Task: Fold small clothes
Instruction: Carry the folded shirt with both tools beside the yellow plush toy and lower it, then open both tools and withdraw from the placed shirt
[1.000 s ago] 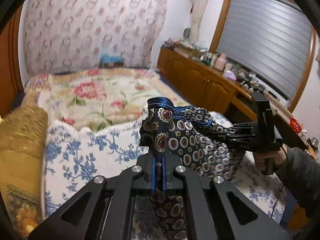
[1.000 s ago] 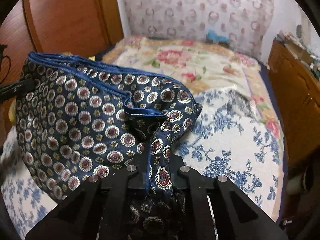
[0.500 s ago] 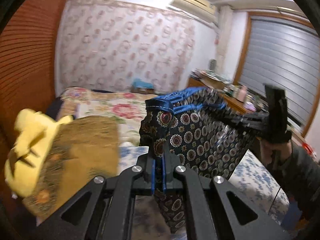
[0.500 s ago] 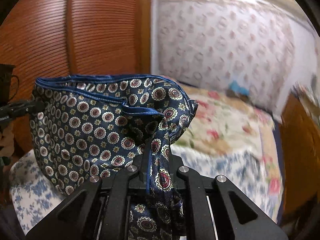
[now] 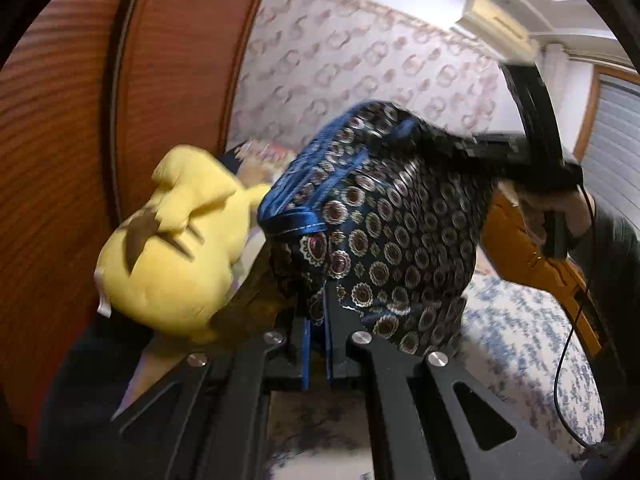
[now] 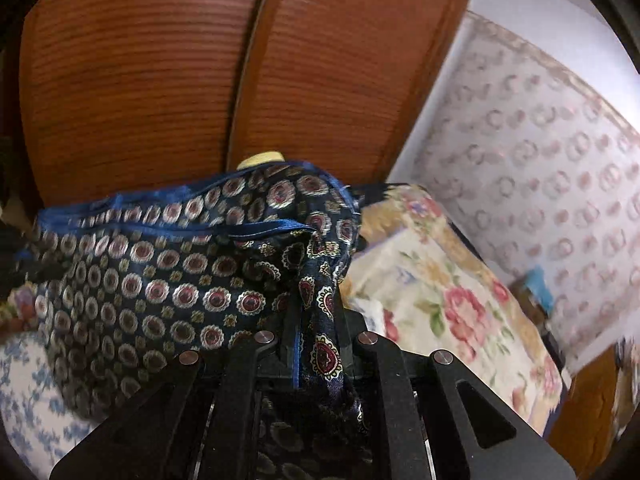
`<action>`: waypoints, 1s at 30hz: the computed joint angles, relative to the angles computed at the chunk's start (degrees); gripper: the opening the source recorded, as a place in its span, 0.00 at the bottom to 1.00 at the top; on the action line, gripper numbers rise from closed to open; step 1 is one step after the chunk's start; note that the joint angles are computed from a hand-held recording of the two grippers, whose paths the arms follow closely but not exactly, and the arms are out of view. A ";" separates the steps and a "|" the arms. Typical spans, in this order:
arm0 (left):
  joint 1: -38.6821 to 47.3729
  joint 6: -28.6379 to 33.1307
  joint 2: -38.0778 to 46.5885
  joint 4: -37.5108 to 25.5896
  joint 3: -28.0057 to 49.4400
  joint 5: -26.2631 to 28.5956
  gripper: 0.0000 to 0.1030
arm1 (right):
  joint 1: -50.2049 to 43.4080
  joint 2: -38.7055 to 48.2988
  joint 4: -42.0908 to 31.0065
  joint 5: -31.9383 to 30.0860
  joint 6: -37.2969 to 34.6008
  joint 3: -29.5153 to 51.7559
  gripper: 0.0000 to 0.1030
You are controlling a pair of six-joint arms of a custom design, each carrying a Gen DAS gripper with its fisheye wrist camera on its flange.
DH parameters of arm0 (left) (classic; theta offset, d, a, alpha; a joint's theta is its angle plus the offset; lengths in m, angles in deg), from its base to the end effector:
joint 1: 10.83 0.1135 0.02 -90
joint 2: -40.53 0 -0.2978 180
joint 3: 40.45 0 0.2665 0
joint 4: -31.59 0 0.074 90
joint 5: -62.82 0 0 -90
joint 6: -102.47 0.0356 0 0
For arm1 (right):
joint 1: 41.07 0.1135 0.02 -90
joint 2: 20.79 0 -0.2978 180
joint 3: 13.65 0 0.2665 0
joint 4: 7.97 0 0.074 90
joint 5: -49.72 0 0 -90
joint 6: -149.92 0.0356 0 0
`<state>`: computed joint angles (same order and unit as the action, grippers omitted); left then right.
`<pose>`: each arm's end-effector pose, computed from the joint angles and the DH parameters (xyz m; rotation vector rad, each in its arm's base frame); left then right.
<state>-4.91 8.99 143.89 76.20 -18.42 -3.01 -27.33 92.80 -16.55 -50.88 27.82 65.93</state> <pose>0.2147 0.0076 0.0761 0.0544 2.1804 -0.4410 0.4262 0.1109 0.1636 -0.9808 2.0794 0.0495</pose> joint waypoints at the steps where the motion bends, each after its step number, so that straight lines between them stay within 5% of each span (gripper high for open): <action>1: 0.84 0.72 1.52 0.42 0.29 0.36 0.03 | 0.96 1.87 -0.31 0.49 0.57 1.94 0.08; 5: 0.90 1.62 5.68 -0.89 2.71 -0.24 0.05 | 3.32 7.20 0.80 5.45 4.99 7.13 0.29; 7: 2.58 3.58 5.95 0.07 1.82 0.40 0.09 | 3.42 6.96 1.54 6.46 7.26 6.83 0.57; 15: 2.95 5.90 -2.26 1.40 -3.74 -0.86 0.38 | -0.15 -3.59 8.88 4.07 14.29 -8.53 0.64; 21: -2.95 6.18 -13.23 -3.19 -6.95 -5.79 0.54 | -3.77 -13.81 18.08 1.76 19.57 -25.55 0.64; 24: -8.69 4.94 -20.82 -7.58 -8.37 -10.19 0.55 | -5.46 -20.11 21.47 1.08 20.68 -34.07 0.65; 30: -24.94 -0.37 -33.43 -17.92 -8.73 -22.27 0.56 | -10.72 -34.74 24.01 -1.56 22.30 -48.92 0.84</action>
